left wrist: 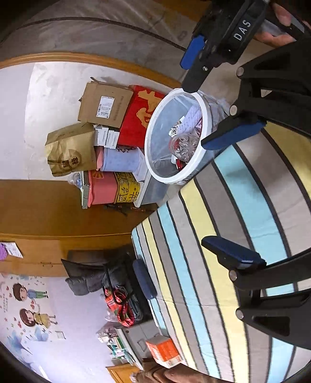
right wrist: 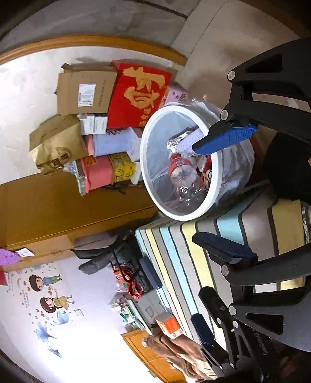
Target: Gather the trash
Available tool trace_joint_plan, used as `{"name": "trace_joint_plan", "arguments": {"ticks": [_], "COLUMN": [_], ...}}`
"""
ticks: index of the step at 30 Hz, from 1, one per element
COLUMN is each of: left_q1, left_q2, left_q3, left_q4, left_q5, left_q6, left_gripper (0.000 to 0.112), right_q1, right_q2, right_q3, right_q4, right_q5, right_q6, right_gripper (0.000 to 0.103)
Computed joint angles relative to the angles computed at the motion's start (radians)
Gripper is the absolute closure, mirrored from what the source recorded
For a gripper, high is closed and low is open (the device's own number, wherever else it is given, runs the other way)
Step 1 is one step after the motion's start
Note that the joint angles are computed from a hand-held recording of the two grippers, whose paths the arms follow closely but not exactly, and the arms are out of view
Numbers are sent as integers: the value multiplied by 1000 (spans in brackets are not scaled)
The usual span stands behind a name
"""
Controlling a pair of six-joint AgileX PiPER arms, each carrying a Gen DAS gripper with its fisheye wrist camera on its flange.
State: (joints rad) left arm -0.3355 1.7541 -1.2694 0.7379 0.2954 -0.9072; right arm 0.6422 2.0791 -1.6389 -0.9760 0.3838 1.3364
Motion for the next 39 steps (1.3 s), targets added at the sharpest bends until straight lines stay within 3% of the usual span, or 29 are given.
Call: {"name": "trace_joint_plan", "arguments": {"ticks": [5, 9, 17, 39], "left_q1": [9, -4, -9, -24], "left_q2": [-39, -36, -43, -71], "left_q3": [76, 78, 108, 129], "left_q4": [168, 256, 330, 371], "left_q5": [-41, 13, 16, 50], "left_q6": [-192, -294, -393, -445], "left_gripper": [36, 35, 35, 35], "right_q1": [35, 44, 56, 71], "right_q2": [-16, -10, -12, -24], "right_q3": [55, 62, 88, 96], "right_q4": [-221, -244, -262, -266], "right_q5": [23, 28, 18, 30], "right_q6": [217, 240, 275, 286], "right_gripper": [34, 34, 34, 34]}}
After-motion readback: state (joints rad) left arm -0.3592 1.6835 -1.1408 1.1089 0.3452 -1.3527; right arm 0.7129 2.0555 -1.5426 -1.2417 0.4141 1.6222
